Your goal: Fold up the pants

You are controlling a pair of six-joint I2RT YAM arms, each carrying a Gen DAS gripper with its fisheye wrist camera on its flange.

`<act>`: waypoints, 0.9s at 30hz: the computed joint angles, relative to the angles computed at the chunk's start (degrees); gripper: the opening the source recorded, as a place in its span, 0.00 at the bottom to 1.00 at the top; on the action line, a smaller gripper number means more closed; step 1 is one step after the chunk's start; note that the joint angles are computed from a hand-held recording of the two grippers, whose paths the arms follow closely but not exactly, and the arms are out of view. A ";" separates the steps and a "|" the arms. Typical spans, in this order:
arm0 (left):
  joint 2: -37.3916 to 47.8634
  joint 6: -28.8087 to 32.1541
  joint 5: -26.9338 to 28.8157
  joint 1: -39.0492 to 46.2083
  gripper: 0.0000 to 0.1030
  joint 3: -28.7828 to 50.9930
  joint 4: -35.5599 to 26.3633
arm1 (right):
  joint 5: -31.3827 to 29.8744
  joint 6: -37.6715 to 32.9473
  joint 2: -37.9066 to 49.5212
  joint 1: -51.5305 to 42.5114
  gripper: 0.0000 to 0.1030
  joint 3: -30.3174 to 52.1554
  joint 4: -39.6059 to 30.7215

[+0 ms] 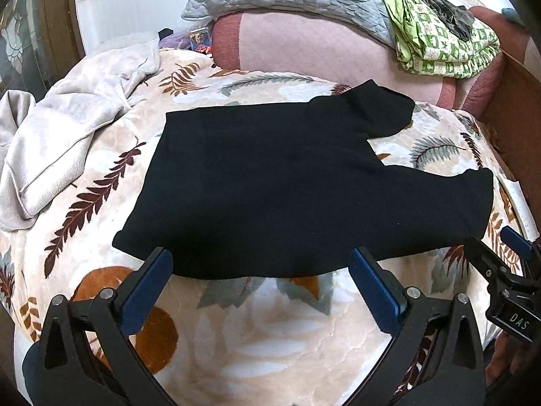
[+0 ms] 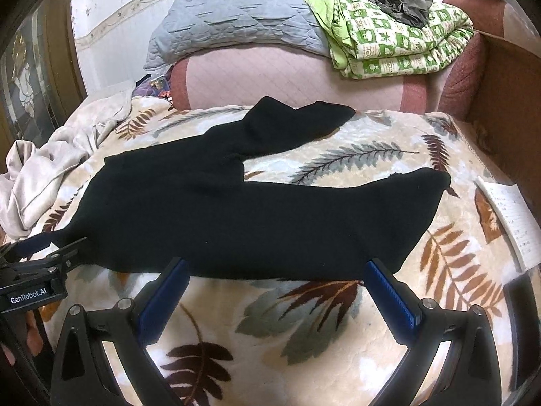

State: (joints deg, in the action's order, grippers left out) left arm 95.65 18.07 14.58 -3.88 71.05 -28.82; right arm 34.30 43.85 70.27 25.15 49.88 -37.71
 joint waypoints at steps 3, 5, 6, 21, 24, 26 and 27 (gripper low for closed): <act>0.65 -0.28 0.17 0.34 1.00 0.63 -0.28 | -0.38 -0.05 -0.22 -0.48 1.00 -0.38 0.26; 0.85 -0.45 0.14 0.45 1.00 0.73 -0.21 | -0.48 -0.23 -0.15 -0.81 1.00 -0.51 0.34; 0.99 -0.43 0.01 0.41 1.00 0.79 -0.17 | -0.53 -0.26 -0.12 -0.92 1.00 -0.66 0.46; 2.67 -0.66 -0.33 0.81 1.00 1.78 -0.22 | -1.09 -0.20 -0.99 -3.47 1.00 -2.18 0.94; 3.29 -0.33 0.85 1.59 1.00 2.55 -1.89 | -1.52 -0.30 -1.72 -4.45 1.00 -2.90 1.07; 3.85 -0.35 1.97 2.55 1.00 3.23 -3.26 | -1.98 -0.35 -3.00 -5.50 1.00 -4.03 1.15; 4.50 -0.73 2.76 3.45 1.00 3.83 -4.17 | -2.40 -0.32 -3.97 -6.35 1.00 -4.89 1.22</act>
State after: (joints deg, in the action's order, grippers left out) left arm 100.15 17.34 17.35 -0.43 74.89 -33.00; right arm 31.90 43.53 66.30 18.80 44.99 -36.49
